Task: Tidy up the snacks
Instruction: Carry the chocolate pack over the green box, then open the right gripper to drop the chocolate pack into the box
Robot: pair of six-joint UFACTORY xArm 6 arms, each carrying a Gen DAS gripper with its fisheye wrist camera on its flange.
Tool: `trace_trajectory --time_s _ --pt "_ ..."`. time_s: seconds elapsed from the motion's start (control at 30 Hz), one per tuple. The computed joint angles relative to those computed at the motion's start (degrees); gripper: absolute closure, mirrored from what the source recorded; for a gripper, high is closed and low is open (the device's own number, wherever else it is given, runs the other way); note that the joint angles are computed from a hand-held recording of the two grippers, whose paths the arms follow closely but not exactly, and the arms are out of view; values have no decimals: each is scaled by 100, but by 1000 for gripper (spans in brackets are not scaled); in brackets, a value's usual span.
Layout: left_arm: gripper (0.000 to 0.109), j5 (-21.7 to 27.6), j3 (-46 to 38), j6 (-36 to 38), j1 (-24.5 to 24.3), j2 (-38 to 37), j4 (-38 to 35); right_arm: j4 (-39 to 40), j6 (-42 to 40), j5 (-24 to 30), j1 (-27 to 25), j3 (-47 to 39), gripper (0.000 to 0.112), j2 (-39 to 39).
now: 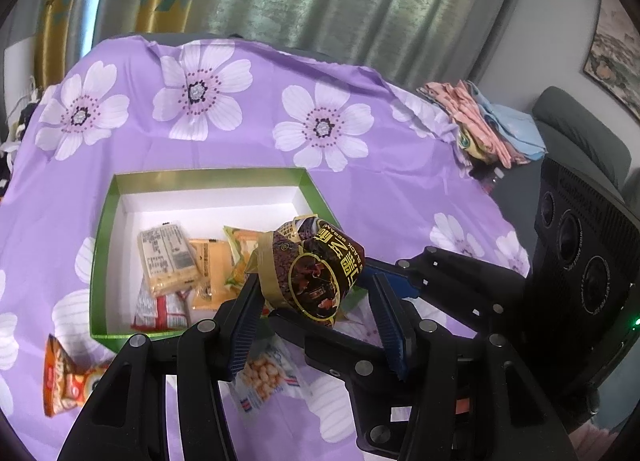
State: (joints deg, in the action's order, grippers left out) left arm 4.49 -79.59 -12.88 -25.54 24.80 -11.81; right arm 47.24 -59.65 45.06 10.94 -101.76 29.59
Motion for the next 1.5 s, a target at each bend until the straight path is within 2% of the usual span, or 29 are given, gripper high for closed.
trace_trajectory --time_s 0.27,0.57,1.17,1.3,1.43,1.5 --pt "54 342 -752 616 114 543 -577 -187 360 136 -22 -869 66 712" --pt "54 739 -1398 758 218 1060 -724 -381 789 409 -72 -1648 66 1370" --pt "54 1040 -1802 788 309 1438 -881 -734 1261 697 -58 -2264 65 1880" --pt "54 1013 -1783 496 330 1441 -607 -804 1329 737 -55 -2310 62 1913" --pt "54 990 -1700 -217 393 1392 33 -852 1350 667 -40 -2213 59 1848" --pt "50 1009 -1635 -699 435 1336 545 -810 1287 534 -32 -2023 55 1727"
